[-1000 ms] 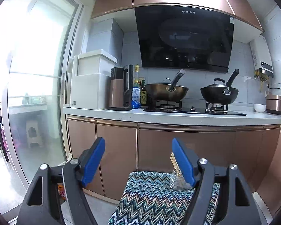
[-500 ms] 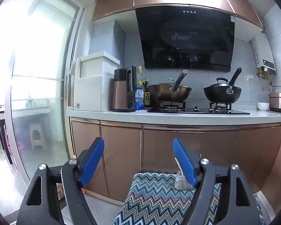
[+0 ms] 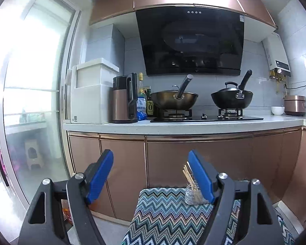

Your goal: Organize utensils

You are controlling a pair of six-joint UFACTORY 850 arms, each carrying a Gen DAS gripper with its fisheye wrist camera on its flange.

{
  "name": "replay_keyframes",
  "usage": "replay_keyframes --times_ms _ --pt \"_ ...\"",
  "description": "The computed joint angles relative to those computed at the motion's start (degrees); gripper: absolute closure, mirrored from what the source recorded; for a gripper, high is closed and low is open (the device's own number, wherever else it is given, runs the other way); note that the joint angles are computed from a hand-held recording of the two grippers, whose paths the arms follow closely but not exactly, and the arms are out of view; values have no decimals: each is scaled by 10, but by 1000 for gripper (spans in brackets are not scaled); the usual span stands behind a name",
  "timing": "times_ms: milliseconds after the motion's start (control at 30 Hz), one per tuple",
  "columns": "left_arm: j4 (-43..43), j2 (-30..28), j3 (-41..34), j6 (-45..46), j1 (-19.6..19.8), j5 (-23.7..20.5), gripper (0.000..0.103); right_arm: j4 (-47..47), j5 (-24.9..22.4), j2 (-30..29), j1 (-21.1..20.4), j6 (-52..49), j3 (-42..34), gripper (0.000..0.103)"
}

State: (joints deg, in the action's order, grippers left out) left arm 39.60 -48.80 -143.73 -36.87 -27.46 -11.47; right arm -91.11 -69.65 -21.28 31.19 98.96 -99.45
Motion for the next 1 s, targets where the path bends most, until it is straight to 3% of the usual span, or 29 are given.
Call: replay_keyframes --times_ms 500,833,1000 --pt "6 -11 -20 -4 -1 -13 28 -2 -9 0 2 5 -1 0" --pt "83 7 12 -85 -3 1 28 -9 -15 3 5 10 5 0" --pt "53 4 5 -58 -2 0 28 -10 -15 3 5 10 4 0"
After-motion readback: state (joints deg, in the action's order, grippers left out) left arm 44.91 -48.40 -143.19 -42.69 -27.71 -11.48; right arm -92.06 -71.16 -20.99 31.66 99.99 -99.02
